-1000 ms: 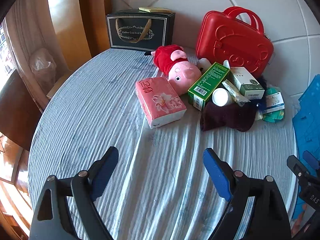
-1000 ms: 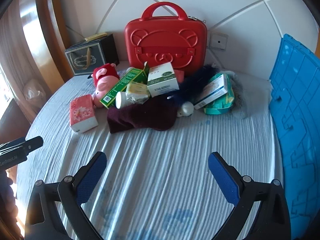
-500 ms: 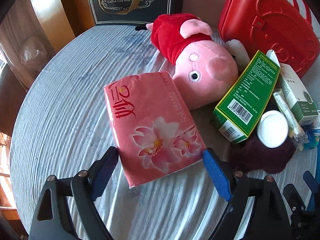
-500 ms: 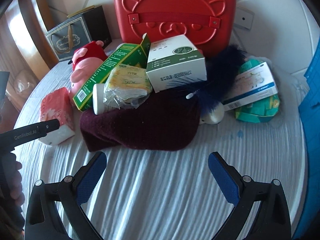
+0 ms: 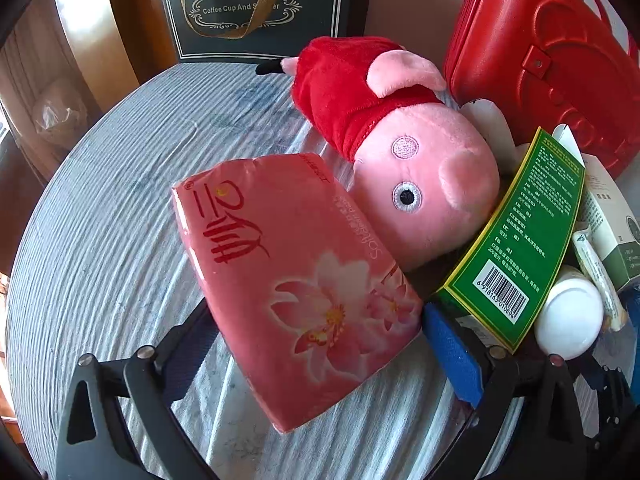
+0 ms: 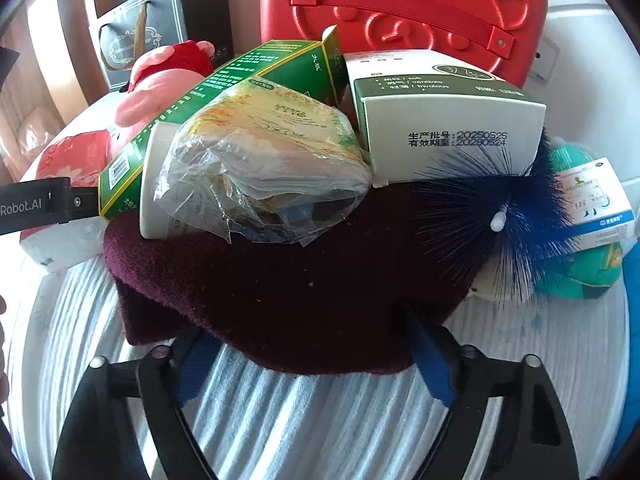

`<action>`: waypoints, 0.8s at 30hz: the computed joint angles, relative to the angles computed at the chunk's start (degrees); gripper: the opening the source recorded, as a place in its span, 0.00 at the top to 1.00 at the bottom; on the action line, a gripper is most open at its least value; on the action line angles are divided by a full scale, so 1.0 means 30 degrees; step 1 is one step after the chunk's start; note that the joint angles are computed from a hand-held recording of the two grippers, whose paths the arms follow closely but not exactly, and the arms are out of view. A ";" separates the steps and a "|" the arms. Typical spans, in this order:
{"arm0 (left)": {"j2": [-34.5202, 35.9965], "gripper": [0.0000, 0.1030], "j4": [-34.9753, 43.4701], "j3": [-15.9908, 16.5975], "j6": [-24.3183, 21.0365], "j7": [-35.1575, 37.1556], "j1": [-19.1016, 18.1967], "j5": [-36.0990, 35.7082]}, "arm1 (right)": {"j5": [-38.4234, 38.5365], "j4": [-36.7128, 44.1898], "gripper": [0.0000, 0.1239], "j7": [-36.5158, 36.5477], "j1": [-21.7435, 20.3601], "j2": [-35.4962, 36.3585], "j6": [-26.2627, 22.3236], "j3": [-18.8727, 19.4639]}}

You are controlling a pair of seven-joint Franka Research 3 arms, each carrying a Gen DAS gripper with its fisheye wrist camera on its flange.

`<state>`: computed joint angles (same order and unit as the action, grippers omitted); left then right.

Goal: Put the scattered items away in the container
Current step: 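Reach the left tool toward the pink tissue pack while the right tool approaches the maroon cloth, then grasp the pink tissue pack with the left tool while the right tool grasps a yellow snack bag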

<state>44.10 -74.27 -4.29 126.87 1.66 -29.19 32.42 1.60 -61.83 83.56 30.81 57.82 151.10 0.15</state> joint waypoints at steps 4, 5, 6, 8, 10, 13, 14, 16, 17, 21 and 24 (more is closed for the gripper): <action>-0.1587 0.08 -0.2593 -0.0272 0.1195 -0.0358 0.0025 0.0265 | 0.0469 -0.1701 0.61 -0.0536 -0.0476 -0.1220 0.0246 0.0546; -0.2006 0.09 -0.3199 -0.0396 0.1292 -0.0378 0.0011 0.0295 | 0.0662 -0.2194 0.64 -0.0756 -0.0636 -0.1571 0.0300 0.0746; -0.2445 0.10 -0.3852 -0.0563 0.1435 -0.0336 0.0046 0.0283 | 0.0906 -0.2632 0.69 -0.1027 -0.0823 -0.1895 0.0270 0.1000; -0.3286 0.11 -0.5179 -0.0945 0.1806 -0.0043 0.0230 0.0175 | 0.1653 -0.3706 0.75 -0.1819 -0.1364 -0.2680 0.0115 0.1769; -0.4137 0.12 -0.6475 -0.1353 0.2068 0.0291 0.0377 -0.0040 | 0.2692 -0.4860 0.80 -0.2812 -0.2034 -0.3506 -0.0228 0.2672; -0.5047 0.12 -0.7692 -0.1882 0.1870 0.0890 0.0381 -0.0295 | 0.4305 -0.6372 0.87 -0.4292 -0.2852 -0.4594 -0.1077 0.3667; -0.5270 0.13 -0.7952 -0.2062 0.1879 0.1106 0.0373 -0.0406 | 0.4938 -0.6729 0.89 -0.4850 -0.3178 -0.4876 -0.1631 0.4033; -0.5550 0.13 -0.8345 -0.2293 0.2312 0.1531 0.0326 -0.0381 | 0.6221 -0.7322 0.93 -0.5820 -0.3670 -0.5379 -0.2806 0.4569; -0.5563 0.13 -0.8316 -0.2270 0.2379 0.1493 0.0193 -0.0237 | 0.6436 -0.7861 0.93 -0.6021 -0.3513 -0.5768 -0.2687 0.4395; -0.5216 0.13 -0.7498 -0.1973 0.2099 0.1134 -0.0363 0.0548 | 0.6300 -0.8426 0.90 -0.5854 -0.2723 -0.6374 -0.1539 0.3404; -0.4968 0.15 -0.6559 -0.1642 0.1930 0.1096 -0.0778 0.1613 | 0.6259 -0.7943 0.82 -0.5782 -0.2600 -0.6411 -0.0782 0.3105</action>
<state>29.20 -93.95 -9.22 132.66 4.95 -31.52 37.26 20.38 -85.66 66.21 23.02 38.59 148.75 9.46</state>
